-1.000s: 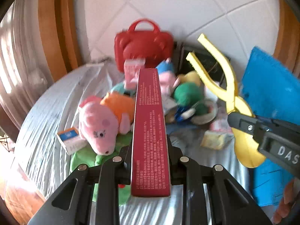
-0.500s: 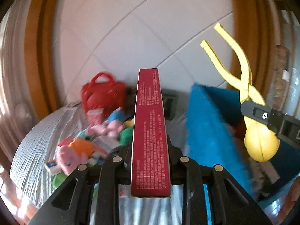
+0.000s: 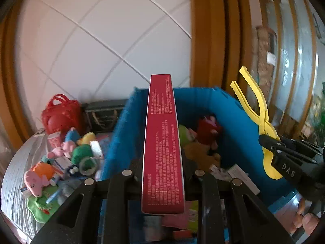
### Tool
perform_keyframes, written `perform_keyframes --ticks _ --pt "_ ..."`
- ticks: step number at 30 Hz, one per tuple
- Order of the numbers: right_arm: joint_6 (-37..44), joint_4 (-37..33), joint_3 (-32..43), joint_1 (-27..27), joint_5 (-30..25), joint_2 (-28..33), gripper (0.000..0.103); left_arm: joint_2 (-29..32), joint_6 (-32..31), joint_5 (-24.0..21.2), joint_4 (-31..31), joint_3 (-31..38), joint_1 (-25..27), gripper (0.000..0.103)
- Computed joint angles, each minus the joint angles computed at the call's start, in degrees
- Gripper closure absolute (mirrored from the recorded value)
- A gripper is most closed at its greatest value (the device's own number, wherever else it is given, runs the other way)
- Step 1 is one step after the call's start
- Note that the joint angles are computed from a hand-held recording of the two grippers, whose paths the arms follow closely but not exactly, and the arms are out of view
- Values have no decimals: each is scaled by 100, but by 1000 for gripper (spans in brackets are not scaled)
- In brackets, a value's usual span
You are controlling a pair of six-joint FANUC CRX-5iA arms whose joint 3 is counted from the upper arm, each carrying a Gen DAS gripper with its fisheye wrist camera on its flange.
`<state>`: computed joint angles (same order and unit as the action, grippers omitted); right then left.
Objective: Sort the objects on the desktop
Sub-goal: 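Carry the red box and yellow clamp over the blue crate, then open both grippers to drop the red box and yellow clamp into the crate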
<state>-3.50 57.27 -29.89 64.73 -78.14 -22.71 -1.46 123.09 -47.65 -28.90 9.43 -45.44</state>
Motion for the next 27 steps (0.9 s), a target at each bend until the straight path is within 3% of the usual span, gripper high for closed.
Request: perform_keyframes --ticks 9,27 --pt "286 -465 -387 -286 108 -331 79 688 1 -562 -79 645 -360 79" --pt "632 -582 -504 -528 231 -349 79 920 62 -803 -309 907 -468 78"
